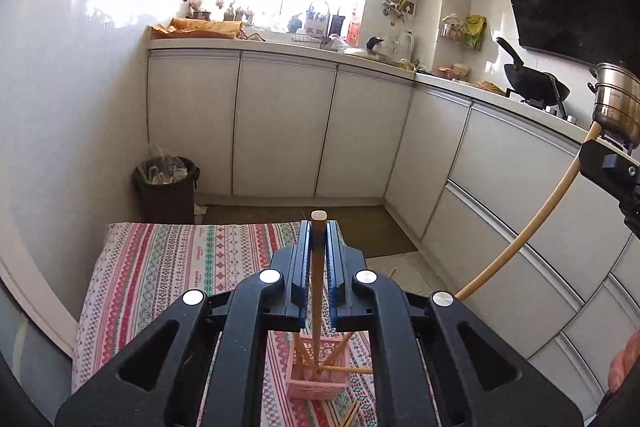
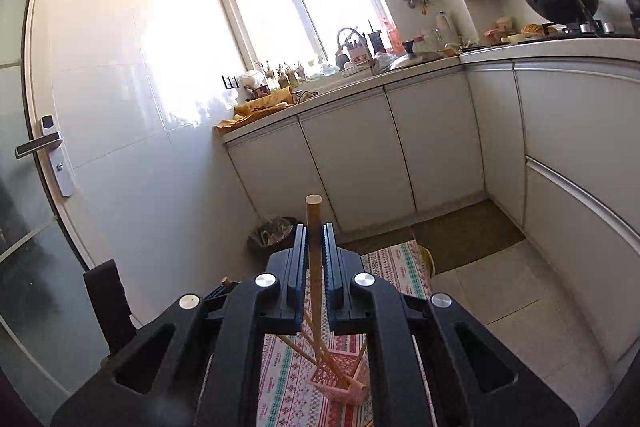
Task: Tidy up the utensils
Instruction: 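Carry both chopsticks over the pink basket and open both tools to drop them in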
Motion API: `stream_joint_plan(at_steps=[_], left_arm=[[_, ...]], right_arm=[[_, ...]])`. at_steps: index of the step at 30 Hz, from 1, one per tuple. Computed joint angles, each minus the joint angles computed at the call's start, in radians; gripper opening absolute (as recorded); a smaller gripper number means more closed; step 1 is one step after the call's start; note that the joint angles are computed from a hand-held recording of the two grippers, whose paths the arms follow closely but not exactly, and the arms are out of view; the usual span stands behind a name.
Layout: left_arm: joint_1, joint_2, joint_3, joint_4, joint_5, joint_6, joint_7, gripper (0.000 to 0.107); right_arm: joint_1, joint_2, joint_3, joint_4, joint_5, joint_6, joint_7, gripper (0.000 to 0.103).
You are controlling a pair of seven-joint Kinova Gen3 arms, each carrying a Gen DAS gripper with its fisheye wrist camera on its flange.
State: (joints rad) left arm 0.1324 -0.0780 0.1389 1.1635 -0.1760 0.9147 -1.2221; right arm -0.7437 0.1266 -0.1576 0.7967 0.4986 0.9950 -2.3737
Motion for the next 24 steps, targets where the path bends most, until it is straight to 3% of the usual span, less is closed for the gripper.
stream_joint_plan(at_steps=[4, 7, 8, 12, 18, 19, 22, 24], left_arm=[[0.005, 0.036, -0.001, 0.018, -0.013, 0.010, 0.024, 0.010], [0.005, -0.001, -0.009, 0.085, -0.026, -0.036, 0.052, 0.035], [-0.001, -0.028, -0.010, 0.123, -0.034, -0.073, 0.074, 0.038], [-0.057, -0.119, 0.002, 0.211, -0.051, -0.165, 0.151, 0.046], [-0.110, -0.167, -0.005, 0.209, -0.009, -0.182, 0.132, 0.054], [-0.118, -0.166, 0.000, 0.206, -0.008, -0.174, 0.128, 0.055], [-0.131, -0.152, 0.012, 0.182, -0.007, -0.128, 0.115, 0.055], [-0.132, -0.145, 0.015, 0.171, -0.008, -0.104, 0.106, 0.057]], right_arm=[[0.024, 0.039, 0.016, 0.013, -0.042, -0.025, 0.010, 0.008], [0.037, 0.061, 0.028, 0.028, -0.079, -0.032, 0.016, 0.008], [0.039, 0.067, 0.032, 0.031, -0.087, -0.033, 0.019, 0.008], [0.019, 0.094, 0.049, 0.032, -0.080, -0.026, 0.011, 0.008], [-0.019, 0.131, 0.064, 0.021, -0.068, -0.022, -0.001, 0.008], [-0.022, 0.139, 0.068, 0.020, -0.073, -0.015, -0.008, 0.011], [-0.027, 0.153, 0.080, 0.021, -0.090, 0.004, -0.030, 0.033], [-0.034, 0.146, 0.087, 0.038, -0.079, -0.001, -0.048, 0.033]])
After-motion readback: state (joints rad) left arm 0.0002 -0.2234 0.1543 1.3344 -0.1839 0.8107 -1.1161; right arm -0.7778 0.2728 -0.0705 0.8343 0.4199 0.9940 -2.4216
